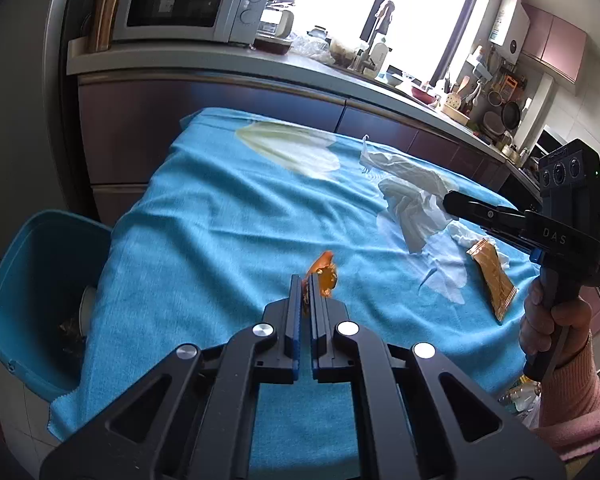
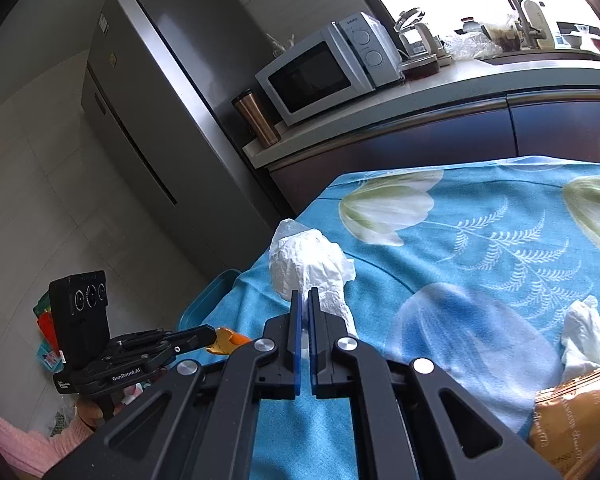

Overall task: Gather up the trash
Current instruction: 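Grasp the remaining orange peel with the left gripper and lift it, then carry tissue and peel to the teal bin and open both grippers inside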

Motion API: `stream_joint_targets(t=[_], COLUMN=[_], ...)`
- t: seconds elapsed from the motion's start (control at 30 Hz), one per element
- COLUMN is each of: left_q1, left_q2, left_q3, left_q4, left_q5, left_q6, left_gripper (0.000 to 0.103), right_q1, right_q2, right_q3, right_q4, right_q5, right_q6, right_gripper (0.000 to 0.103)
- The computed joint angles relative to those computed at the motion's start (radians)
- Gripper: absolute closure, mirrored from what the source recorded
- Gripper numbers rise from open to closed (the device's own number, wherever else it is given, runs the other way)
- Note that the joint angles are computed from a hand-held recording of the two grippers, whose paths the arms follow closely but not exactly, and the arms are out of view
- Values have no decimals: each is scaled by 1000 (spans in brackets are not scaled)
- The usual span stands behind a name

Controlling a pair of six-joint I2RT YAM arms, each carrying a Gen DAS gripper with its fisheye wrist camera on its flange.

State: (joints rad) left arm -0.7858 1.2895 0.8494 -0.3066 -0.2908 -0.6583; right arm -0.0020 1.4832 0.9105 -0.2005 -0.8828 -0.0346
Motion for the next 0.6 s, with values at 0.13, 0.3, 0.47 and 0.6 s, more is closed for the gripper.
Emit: stream_joint_targets(t=[0.13, 0.3, 0.47, 0.6], left_q1=[6, 21, 29, 16], left_q2=[35, 86, 97, 84], left_q3=[-28, -38, -32, -35], left_q4=[24, 63, 77, 70], left_q5=[21, 53, 50, 15], left_q6=[7, 15, 14, 7], left_gripper=[79, 73, 85, 99], right_q1=[38, 58, 69, 79], right_q2=[12, 24, 34, 38], right_q3=[-4, -11, -9, 1], right_q4=[-4, -9, -11, -13], right_q5=[23, 41, 50, 48], right_q6=[3, 0, 3, 5], right_gripper=[101, 101, 101, 101])
